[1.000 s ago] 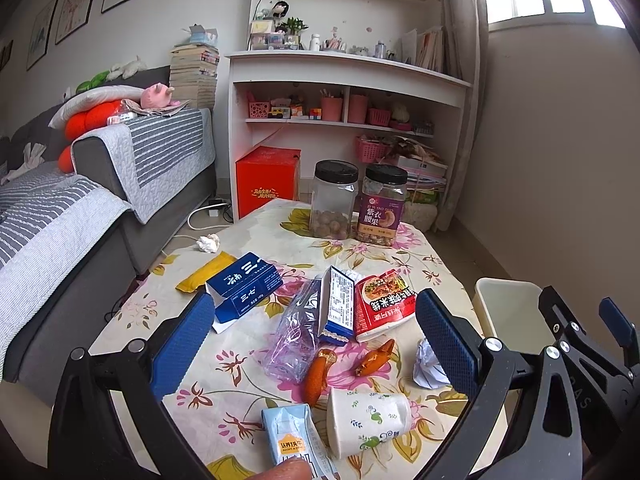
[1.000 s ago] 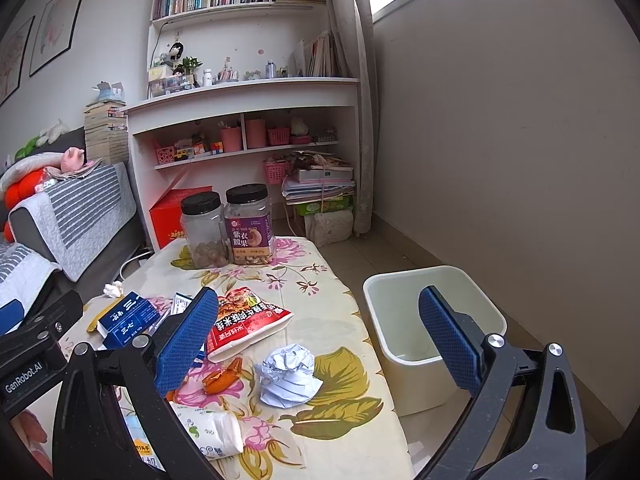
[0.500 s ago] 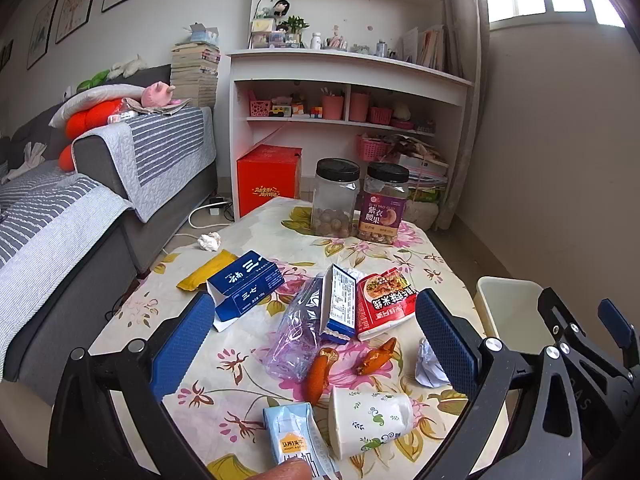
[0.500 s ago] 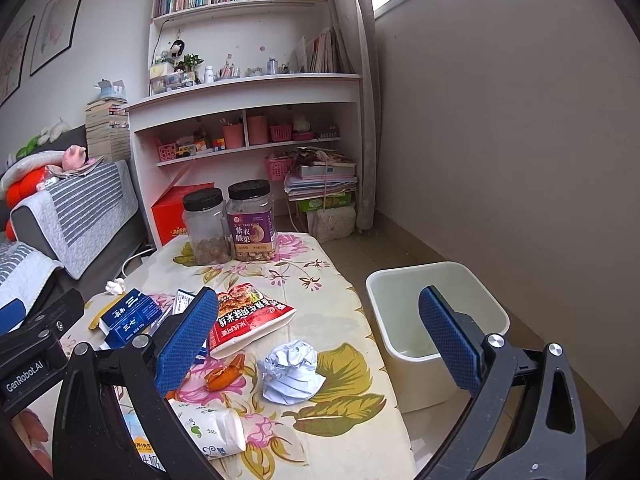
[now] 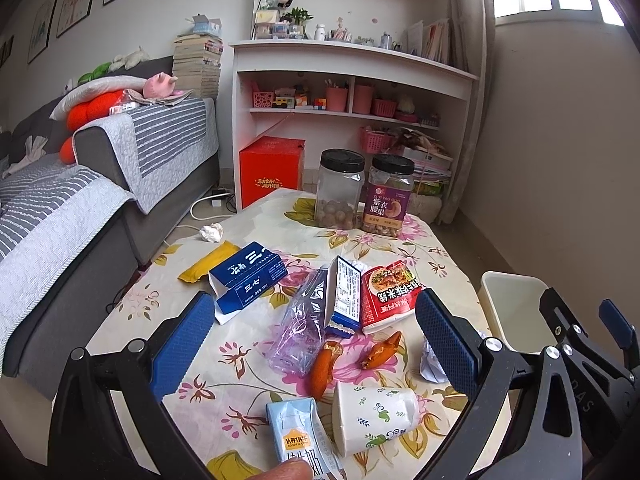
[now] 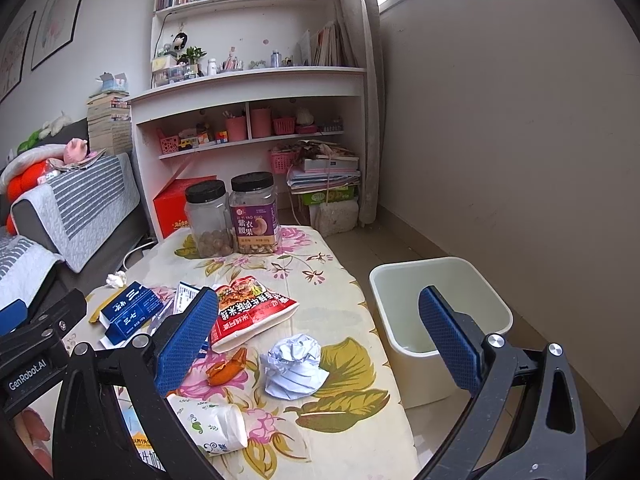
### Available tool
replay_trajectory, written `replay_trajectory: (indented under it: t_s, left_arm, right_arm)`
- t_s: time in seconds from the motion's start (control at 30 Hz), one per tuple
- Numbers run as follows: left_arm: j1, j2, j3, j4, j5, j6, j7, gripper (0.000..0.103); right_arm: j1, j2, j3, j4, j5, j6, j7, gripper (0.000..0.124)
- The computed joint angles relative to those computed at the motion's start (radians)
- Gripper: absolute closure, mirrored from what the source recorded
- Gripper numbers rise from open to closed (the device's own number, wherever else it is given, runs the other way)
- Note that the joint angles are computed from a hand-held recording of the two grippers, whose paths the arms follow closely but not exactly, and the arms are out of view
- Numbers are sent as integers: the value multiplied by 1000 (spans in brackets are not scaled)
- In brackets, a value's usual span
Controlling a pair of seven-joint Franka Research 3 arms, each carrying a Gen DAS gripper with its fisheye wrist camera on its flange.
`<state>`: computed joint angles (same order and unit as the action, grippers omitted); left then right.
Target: Collect trash
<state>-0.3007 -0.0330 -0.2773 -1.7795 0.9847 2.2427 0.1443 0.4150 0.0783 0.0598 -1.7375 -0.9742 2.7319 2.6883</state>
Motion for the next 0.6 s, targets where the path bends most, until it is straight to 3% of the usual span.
replay_trajectory:
  t_s: [0.1, 0.33, 0.53, 0.6]
  left_arm:
    - [1, 5, 2, 2, -1, 2, 13, 6]
    - [12, 49, 28, 49, -138, -25, 121, 6]
    - [54, 80, 68, 109, -282, -33, 262, 6]
    - [70, 107, 82, 155, -308, -73, 315, 6]
  right_arm:
    - [3, 13, 10, 21, 81, -46, -109, 28]
    - [26, 63, 1, 93, 225, -83, -206, 28]
    - [42, 180, -5, 273, 466, -173, -409, 28]
    - [42, 232, -3, 355, 553, -210, -491, 28]
